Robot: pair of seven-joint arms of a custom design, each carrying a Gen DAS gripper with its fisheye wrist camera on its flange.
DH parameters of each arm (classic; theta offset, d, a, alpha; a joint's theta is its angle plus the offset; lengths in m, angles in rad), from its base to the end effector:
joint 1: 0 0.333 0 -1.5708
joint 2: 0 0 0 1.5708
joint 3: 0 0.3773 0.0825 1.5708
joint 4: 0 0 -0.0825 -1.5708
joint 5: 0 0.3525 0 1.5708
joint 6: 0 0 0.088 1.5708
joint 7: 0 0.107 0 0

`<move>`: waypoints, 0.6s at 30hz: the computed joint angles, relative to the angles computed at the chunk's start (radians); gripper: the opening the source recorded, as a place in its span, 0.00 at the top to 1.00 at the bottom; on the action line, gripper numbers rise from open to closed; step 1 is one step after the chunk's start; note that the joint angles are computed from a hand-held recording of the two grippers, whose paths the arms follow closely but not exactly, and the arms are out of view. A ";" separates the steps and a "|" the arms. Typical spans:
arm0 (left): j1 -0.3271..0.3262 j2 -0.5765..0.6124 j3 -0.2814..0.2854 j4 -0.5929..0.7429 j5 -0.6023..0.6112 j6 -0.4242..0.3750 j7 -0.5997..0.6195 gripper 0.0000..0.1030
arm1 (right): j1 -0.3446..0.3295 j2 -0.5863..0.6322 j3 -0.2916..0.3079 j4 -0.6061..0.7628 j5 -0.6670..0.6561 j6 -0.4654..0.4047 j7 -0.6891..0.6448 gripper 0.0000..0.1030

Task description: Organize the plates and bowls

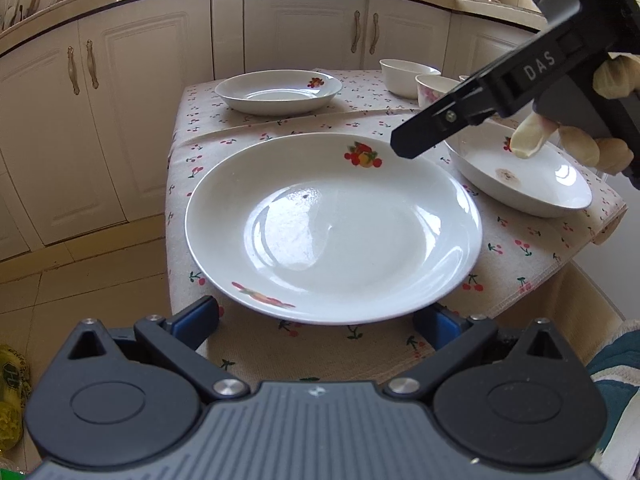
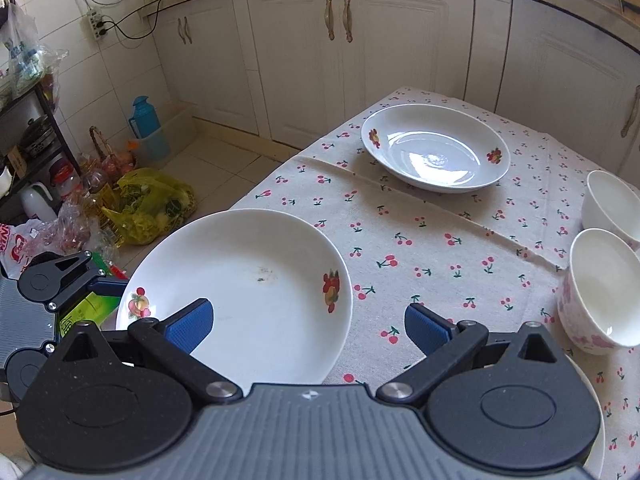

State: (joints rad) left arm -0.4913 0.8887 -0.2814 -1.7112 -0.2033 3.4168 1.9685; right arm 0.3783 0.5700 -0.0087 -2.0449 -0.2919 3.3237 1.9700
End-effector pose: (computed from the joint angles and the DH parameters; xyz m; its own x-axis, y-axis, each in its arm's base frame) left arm 0.5787 -0.4537 0.2485 -0.6938 -0.7195 0.0309 -0.4977 0.4480 -0.7427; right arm 0.5986 0.2655 0.3165 0.3116 -0.9442 -0.1069 -0.7504 -0.1755 -0.6372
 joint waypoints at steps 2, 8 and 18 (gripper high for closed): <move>0.013 0.001 -0.014 -0.005 0.011 0.005 0.003 0.00 | -0.079 0.019 0.087 0.033 -0.025 -0.043 -0.020 0.00; 0.040 0.006 -0.035 -0.018 0.059 0.035 0.039 0.01 | -0.219 0.079 0.253 0.125 -0.036 -0.155 -0.114 0.00; 0.073 0.007 -0.065 -0.014 0.100 0.015 0.081 0.01 | -0.354 0.169 0.435 0.240 0.084 -0.281 -0.318 0.23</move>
State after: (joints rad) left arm -0.4188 0.8955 -0.3464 -1.7252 -0.1031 3.4316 2.0500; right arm 0.0240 0.7392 0.4262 -1.8053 -0.2081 3.0428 1.6517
